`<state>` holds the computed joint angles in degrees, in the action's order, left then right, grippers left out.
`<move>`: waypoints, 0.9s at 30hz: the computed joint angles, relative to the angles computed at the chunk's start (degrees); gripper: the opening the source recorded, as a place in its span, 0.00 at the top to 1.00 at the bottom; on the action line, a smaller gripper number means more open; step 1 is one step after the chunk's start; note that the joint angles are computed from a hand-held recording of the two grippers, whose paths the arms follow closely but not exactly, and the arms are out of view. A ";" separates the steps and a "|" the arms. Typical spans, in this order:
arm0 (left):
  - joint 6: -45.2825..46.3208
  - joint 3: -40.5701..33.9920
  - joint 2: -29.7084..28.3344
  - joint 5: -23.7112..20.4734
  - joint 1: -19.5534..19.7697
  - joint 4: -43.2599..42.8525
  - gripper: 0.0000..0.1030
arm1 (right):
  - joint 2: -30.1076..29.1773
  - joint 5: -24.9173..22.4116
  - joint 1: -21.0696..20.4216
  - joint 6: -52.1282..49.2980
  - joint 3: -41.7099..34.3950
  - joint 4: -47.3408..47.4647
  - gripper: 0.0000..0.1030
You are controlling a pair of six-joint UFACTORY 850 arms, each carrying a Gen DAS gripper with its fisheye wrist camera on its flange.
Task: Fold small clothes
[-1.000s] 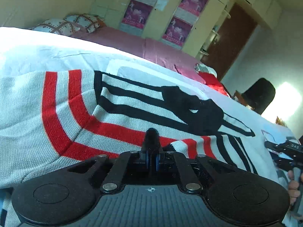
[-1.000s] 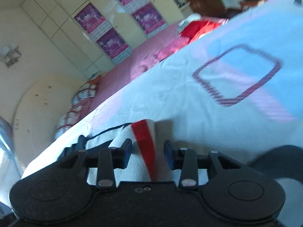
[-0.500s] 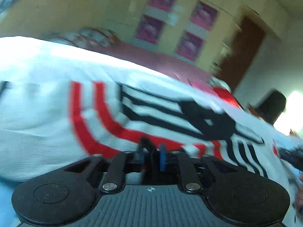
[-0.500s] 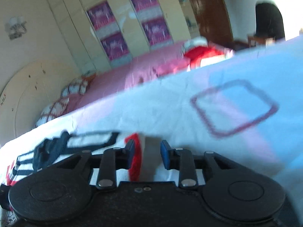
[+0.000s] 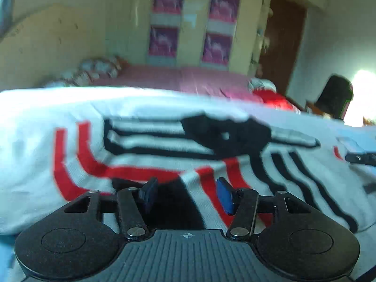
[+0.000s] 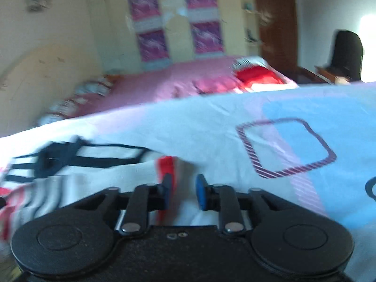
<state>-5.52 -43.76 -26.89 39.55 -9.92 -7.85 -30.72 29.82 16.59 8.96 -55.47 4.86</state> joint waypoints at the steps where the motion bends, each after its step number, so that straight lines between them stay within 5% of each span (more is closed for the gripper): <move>1: -1.54 0.78 0.61 0.78 0.19 1.99 0.48 | 1.16 1.04 0.27 1.35 1.42 -2.64 0.78; 5: 2.70 -0.33 -1.20 -3.23 -0.86 -0.59 0.47 | 4.10 0.43 2.96 1.79 5.41 -6.98 0.81; 6: 4.08 0.18 -1.47 -1.21 -1.10 -1.23 0.47 | 3.94 -1.65 4.05 -2.59 5.45 -3.60 0.80; 9: 7.59 -0.66 -0.69 -4.27 -1.93 -4.71 0.45 | 4.38 1.43 6.70 -16.14 7.95 8.09 0.74; 10: 7.97 -0.47 0.29 -5.62 -2.01 -5.64 0.41 | 4.63 0.80 7.16 -18.67 7.60 11.44 0.72; 12: 4.65 2.15 3.01 -3.90 -1.61 -4.55 0.16 | 6.56 0.40 7.17 -16.53 8.28 11.35 0.72; 15: -3.45 8.88 8.13 0.88 1.02 -1.51 0.13 | 9.87 2.46 7.98 -10.63 11.02 8.46 0.71; 19: -15.53 17.87 13.52 5.12 10.00 3.48 0.13 | 11.29 0.24 11.33 -10.45 11.99 13.28 0.71; 22: -25.54 22.82 14.86 9.85 21.97 10.75 0.16 | 11.42 -0.52 14.70 -13.06 12.28 21.32 0.71; 24: -32.97 23.69 13.91 11.40 31.14 16.53 0.30 | 11.44 -0.69 16.96 -12.95 12.17 26.25 0.71; 27: -42.95 21.57 10.30 12.77 42.84 25.10 0.34 | 10.51 -1.01 20.08 -13.45 10.44 33.75 0.71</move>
